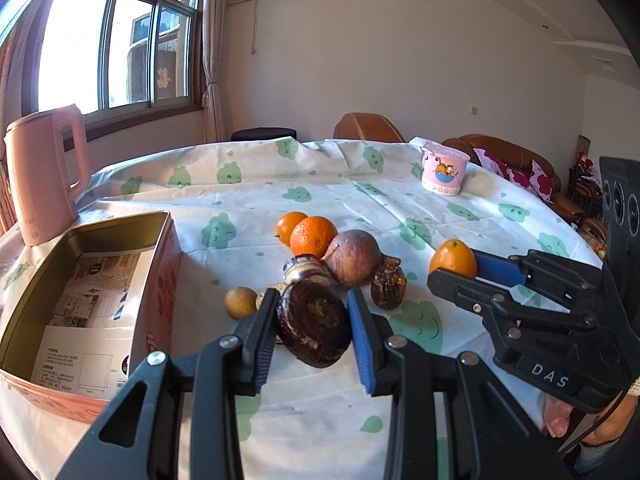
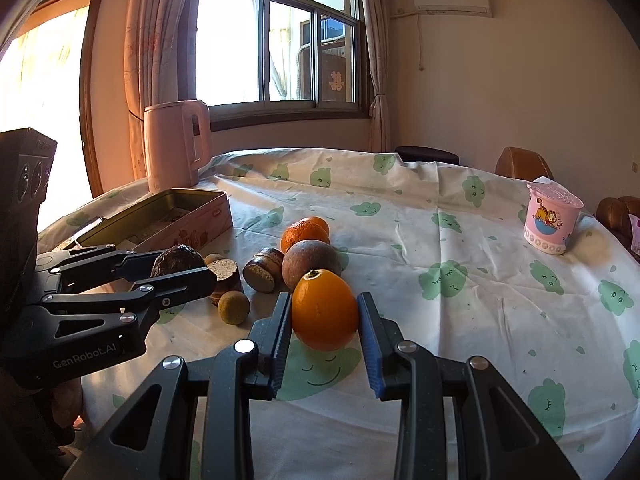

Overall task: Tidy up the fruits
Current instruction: 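Carry the dark brown fruit and the orange over the open tin box with both tools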

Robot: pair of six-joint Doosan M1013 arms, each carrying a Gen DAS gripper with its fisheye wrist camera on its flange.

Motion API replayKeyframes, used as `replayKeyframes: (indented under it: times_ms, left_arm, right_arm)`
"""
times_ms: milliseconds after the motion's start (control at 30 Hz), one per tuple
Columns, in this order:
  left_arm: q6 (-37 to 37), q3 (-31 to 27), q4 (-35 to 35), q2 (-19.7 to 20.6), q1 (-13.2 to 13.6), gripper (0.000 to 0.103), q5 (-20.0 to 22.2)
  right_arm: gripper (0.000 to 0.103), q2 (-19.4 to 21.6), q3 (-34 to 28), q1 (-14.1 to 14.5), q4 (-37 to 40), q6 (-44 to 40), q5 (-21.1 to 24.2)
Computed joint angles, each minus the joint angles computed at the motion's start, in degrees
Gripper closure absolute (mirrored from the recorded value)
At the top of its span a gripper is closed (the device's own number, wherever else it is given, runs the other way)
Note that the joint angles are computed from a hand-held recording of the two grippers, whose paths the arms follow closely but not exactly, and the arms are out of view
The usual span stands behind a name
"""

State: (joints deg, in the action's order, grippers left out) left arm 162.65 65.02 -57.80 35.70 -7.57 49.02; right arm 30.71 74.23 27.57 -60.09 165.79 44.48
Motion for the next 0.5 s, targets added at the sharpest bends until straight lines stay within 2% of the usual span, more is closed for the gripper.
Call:
replayKeyframes:
  times_ms: [500]
  left_arm:
    - [5.7,3.0,-4.8,-1.3,-0.1,0.067,-5.0]
  right_arm:
    - [0.069,-0.5,1.5,0.7,-6.7,5.2,0.1]
